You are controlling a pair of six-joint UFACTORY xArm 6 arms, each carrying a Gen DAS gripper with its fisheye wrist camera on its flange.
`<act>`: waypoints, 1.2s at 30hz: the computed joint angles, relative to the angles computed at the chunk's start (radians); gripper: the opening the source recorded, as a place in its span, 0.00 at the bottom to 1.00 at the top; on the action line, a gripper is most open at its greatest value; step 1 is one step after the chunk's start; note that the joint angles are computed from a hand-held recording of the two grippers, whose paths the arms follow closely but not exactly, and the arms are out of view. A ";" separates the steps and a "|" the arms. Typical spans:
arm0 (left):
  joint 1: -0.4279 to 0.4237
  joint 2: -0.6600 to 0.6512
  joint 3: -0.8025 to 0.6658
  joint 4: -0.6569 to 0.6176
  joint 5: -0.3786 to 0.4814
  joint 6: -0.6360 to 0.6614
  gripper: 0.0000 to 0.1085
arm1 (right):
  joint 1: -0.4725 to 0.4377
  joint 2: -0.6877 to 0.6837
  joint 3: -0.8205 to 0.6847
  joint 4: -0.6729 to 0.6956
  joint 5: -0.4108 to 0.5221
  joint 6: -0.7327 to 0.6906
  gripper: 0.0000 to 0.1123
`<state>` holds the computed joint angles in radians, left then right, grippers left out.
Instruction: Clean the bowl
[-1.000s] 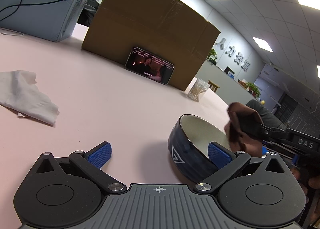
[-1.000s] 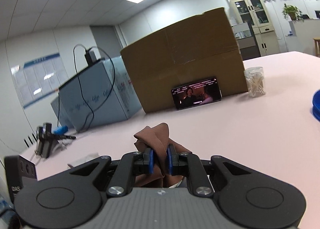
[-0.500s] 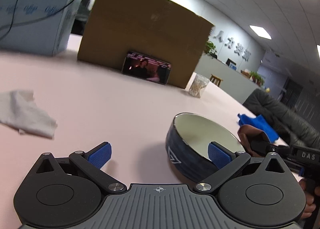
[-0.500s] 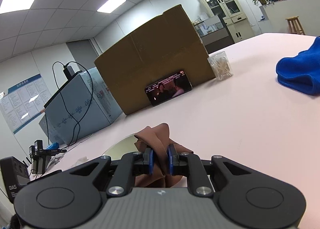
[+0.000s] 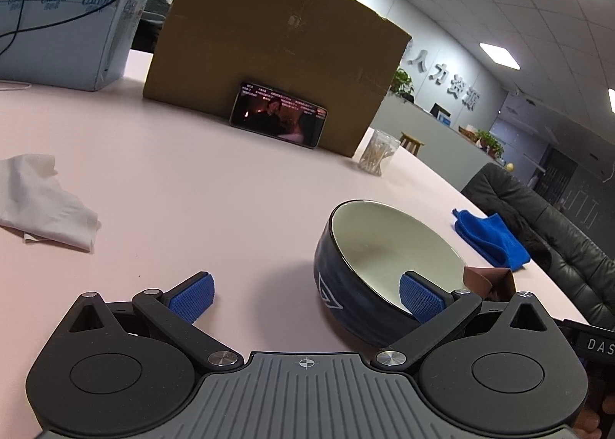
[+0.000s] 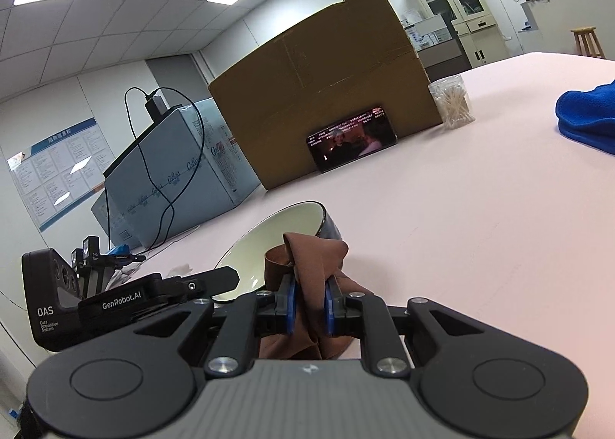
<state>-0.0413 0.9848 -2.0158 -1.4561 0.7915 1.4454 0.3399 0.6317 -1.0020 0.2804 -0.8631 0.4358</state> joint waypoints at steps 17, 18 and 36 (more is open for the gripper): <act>0.009 -0.013 0.027 -0.032 0.025 0.009 0.95 | -0.002 0.005 0.008 -0.089 -0.010 0.055 0.16; 0.009 -0.013 0.027 -0.032 0.025 0.009 0.95 | 0.001 0.005 0.007 -0.091 -0.008 0.051 0.16; 0.012 -0.006 0.014 -0.026 0.034 -0.008 0.95 | 0.015 0.006 -0.022 -0.108 0.059 0.003 0.16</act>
<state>-0.0292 0.9789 -2.0016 -1.4822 0.8258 1.4373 0.3547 0.6381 -1.0237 0.1725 -0.8039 0.4392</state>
